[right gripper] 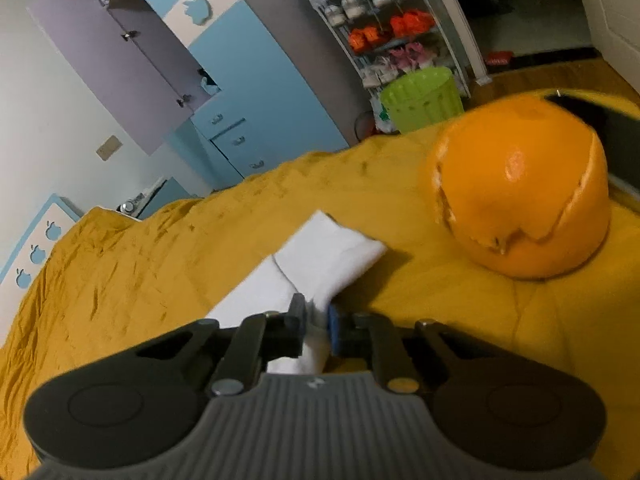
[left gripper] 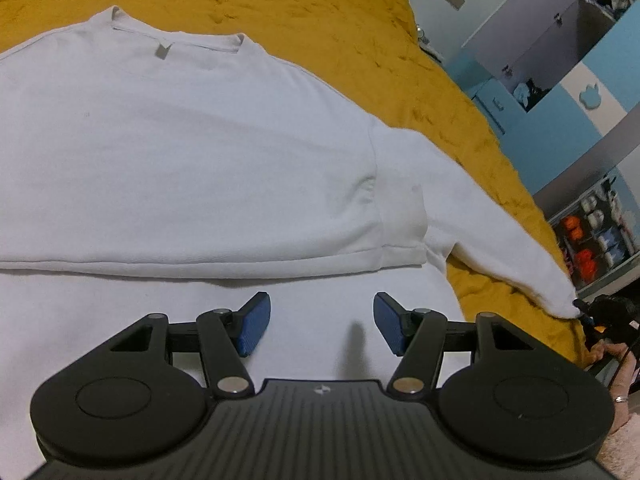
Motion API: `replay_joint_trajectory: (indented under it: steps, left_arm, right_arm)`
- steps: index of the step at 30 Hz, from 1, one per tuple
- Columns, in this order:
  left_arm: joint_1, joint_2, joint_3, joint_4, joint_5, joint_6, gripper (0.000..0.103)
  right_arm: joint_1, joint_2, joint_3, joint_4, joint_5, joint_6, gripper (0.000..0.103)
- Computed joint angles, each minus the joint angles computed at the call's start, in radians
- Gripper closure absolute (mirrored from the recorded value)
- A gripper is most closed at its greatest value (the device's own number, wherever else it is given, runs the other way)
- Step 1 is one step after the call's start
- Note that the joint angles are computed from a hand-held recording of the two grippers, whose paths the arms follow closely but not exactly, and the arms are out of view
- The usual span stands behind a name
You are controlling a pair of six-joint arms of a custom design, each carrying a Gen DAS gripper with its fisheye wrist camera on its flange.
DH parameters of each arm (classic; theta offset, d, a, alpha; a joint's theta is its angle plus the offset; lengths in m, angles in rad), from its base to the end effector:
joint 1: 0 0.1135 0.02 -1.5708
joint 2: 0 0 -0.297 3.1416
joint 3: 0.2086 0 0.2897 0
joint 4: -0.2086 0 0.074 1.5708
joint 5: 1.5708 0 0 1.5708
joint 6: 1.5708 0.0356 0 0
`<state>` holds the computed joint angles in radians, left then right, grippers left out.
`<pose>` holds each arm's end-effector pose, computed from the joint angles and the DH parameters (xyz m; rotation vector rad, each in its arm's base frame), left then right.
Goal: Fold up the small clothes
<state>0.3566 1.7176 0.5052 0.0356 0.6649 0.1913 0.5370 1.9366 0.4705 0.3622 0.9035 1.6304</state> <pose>0.2496 0.0696 0.0687 -0.0348 2.5105 -0.6973 0.2366 0.1083 0.0295 1.3249 1.7016 -0.0364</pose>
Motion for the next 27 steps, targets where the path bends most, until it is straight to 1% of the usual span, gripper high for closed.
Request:
replay_joint_trajectory:
  steps: [2, 4, 7, 9, 11, 12, 14, 17, 18, 19, 21, 22, 23, 24, 25, 26, 27]
  left_arm:
    - [0.042, -0.014, 0.004, -0.029, 0.038, 0.026, 0.033]
    - [0.095, -0.023, 0.015, -0.066, 0.078, 0.067, 0.033]
    - [0.166, -0.03, 0.044, -0.134, 0.098, 0.145, 0.033]
    - [0.233, -0.025, 0.072, -0.186, 0.122, 0.185, 0.033]
    - [0.311, -0.022, 0.101, -0.232, 0.154, 0.223, 0.033]
    - [0.353, -0.029, 0.106, -0.236, 0.166, 0.232, 0.033]
    - [0.435, -0.035, 0.126, -0.264, 0.19, 0.281, 0.033]
    - [0.554, -0.009, 0.182, -0.332, 0.222, 0.366, 0.033]
    - [0.587, 0.011, 0.208, -0.362, 0.228, 0.388, 0.033]
    - [0.619, 0.036, 0.235, -0.391, 0.235, 0.407, 0.033]
    - [0.669, 0.079, 0.277, -0.413, 0.228, 0.416, 0.033]
    - [0.687, 0.104, 0.3, -0.425, 0.212, 0.409, 0.033]
    - [0.7, 0.126, 0.323, -0.44, 0.204, 0.399, 0.033]
    - [0.716, 0.153, 0.344, -0.456, 0.205, 0.396, 0.033]
    - [0.728, 0.174, 0.36, -0.464, 0.208, 0.392, 0.033]
    - [0.735, 0.187, 0.369, -0.463, 0.207, 0.386, 0.033]
    - [0.739, 0.201, 0.38, -0.464, 0.208, 0.382, 0.033]
  right_arm:
    - [0.023, -0.05, 0.011, -0.039, 0.024, -0.019, 0.097]
    - [0.055, -0.11, 0.032, -0.061, 0.037, -0.071, 0.097]
    - [0.139, -0.166, 0.112, -0.069, 0.056, -0.201, 0.097]
    - [0.207, -0.163, 0.187, -0.048, 0.079, -0.286, 0.098]
    - [0.283, -0.12, 0.288, 0.014, 0.099, -0.393, 0.098]
    - [0.314, -0.088, 0.339, 0.053, 0.093, -0.448, 0.098]
    - [0.37, -0.011, 0.47, 0.11, 0.05, -0.561, 0.098]
    - [0.441, 0.141, 0.712, 0.137, -0.07, -0.671, 0.1]
    - [0.459, 0.195, 0.8, 0.121, -0.121, -0.677, 0.1]
    - [0.476, 0.259, 0.905, 0.08, -0.19, -0.66, 0.1]
    - [0.503, 0.388, 1.11, -0.021, -0.291, -0.63, 0.1]
    - [0.517, 0.46, 1.219, -0.069, -0.324, -0.632, 0.095]
    - [0.526, 0.544, 1.342, -0.114, -0.383, -0.66, 0.091]
    - [0.534, 0.614, 1.448, -0.165, -0.431, -0.674, 0.076]
    - [0.547, 0.677, 1.546, -0.222, -0.45, -0.673, 0.056]
    - [0.557, 0.718, 1.609, -0.258, -0.465, -0.684, 0.052]
    - [0.562, 0.736, 1.636, -0.279, -0.476, -0.696, 0.053]
